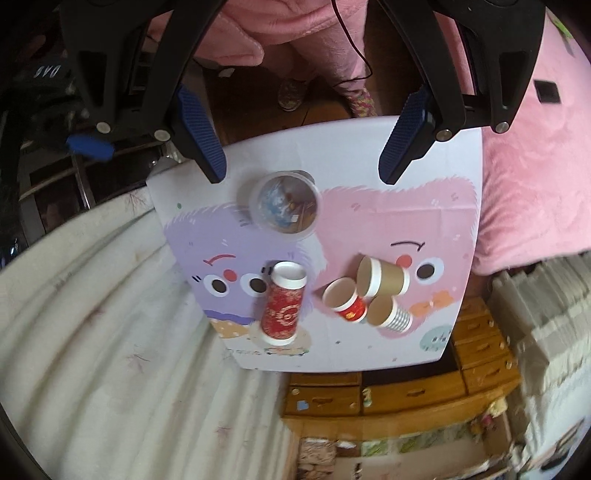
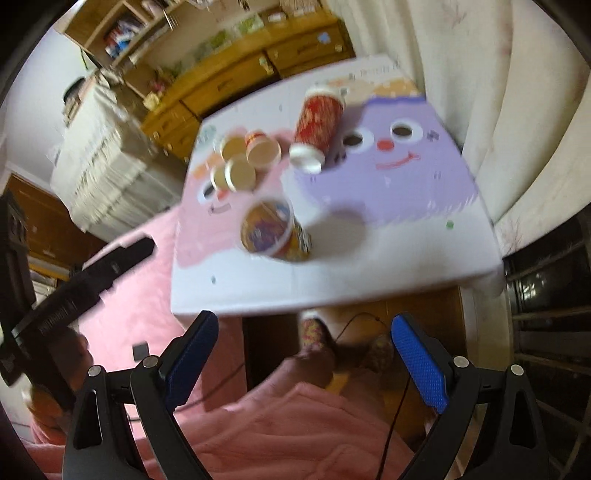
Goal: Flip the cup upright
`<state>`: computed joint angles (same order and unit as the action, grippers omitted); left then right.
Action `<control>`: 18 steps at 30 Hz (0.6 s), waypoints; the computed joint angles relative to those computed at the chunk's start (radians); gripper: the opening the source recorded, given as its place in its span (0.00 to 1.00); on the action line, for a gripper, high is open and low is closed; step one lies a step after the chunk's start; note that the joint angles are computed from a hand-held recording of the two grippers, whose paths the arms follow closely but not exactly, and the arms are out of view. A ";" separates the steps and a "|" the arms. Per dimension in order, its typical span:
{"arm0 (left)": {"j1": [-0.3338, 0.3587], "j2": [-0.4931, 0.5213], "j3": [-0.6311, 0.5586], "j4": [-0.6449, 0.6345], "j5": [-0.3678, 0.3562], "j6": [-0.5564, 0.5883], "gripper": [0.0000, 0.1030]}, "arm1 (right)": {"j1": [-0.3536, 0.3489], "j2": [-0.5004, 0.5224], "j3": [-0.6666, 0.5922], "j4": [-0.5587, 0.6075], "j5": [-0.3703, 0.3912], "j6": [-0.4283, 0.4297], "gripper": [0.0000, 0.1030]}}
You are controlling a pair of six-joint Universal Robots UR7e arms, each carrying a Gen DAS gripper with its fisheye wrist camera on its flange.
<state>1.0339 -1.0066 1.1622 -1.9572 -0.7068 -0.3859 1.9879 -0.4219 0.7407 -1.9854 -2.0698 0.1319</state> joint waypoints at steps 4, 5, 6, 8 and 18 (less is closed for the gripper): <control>-0.045 -0.011 0.071 -0.079 0.092 -0.016 0.81 | 0.035 -0.033 0.074 -0.176 -0.088 -0.084 0.93; -0.054 -0.014 0.086 -0.086 0.112 -0.043 0.81 | 0.040 -0.040 0.086 -0.198 -0.097 -0.095 0.93; -0.060 -0.012 0.092 -0.081 0.126 -0.062 0.81 | 0.044 -0.045 0.098 -0.225 -0.112 -0.110 0.93; -0.069 -0.005 0.096 -0.087 0.139 -0.062 0.81 | 0.052 -0.055 0.124 -0.281 -0.144 -0.149 0.93; -0.075 0.002 0.126 -0.122 0.283 -0.171 0.81 | 0.066 -0.090 0.210 -0.436 -0.124 -0.271 0.93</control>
<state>0.9588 -1.0050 1.2886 -2.0789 -0.4235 -0.5571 2.0541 -0.5114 0.9507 -2.4211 -2.1937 -0.1388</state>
